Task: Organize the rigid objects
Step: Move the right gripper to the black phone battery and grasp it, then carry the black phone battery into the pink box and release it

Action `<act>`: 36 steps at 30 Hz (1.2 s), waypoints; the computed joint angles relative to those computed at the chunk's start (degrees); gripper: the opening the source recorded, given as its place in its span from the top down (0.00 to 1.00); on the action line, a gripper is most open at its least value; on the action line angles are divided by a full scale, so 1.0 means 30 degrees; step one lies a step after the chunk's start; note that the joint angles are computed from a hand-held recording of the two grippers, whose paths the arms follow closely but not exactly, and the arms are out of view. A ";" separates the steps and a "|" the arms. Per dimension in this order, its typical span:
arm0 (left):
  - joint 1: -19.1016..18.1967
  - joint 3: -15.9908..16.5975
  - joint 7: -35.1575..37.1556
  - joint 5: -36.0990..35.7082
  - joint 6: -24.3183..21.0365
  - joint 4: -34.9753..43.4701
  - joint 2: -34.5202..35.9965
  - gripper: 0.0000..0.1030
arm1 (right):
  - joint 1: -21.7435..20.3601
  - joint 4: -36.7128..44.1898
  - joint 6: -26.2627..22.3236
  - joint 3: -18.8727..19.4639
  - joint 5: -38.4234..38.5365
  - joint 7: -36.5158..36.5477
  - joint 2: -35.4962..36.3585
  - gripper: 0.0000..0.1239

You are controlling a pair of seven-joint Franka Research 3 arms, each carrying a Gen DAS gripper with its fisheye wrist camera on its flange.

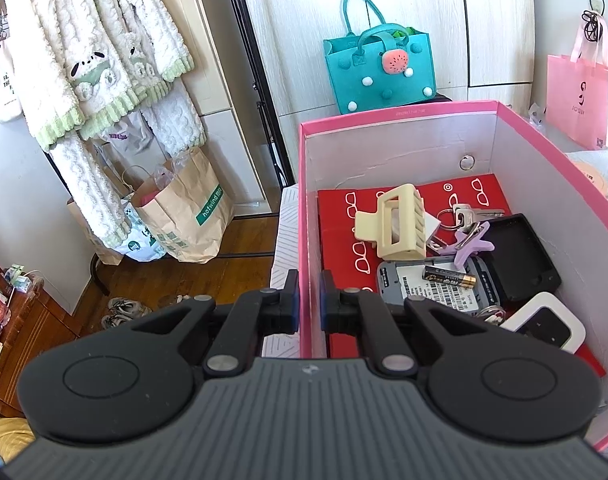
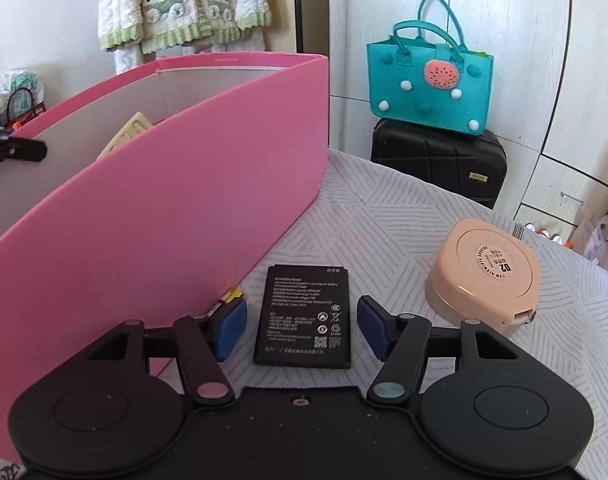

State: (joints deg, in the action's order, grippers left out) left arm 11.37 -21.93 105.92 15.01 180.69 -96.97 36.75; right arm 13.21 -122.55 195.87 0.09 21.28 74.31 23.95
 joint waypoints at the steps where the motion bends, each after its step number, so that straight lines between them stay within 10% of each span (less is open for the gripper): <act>1: -0.0158 0.0177 -0.0048 0.0047 0.0000 0.0004 -0.0041 0.93 | 0.0028 -0.0037 0.0074 -0.0043 -0.0011 -0.0058 -0.0002 0.52; 22: 0.0331 -0.0383 -0.0226 0.0177 0.0193 0.0014 0.0171 0.93 | 0.1817 -0.2922 0.4441 -0.0161 0.4105 -0.1522 -0.2379 0.56; 29: 0.0606 -0.0721 -0.0026 0.0155 0.0195 0.0008 0.0262 0.93 | -0.1350 -0.3150 0.3329 0.1778 -0.2750 0.2542 -0.4273 0.56; 36: 0.0792 -0.0895 -0.0083 0.0087 0.0440 -0.0140 0.0249 0.93 | -0.5820 0.1328 -0.1484 0.5601 -1.0773 0.6874 -0.2275 0.56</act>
State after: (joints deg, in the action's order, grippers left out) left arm 13.75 -24.62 105.67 15.27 182.01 -97.39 37.49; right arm -4.25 -118.56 191.42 16.89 -11.04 94.93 17.12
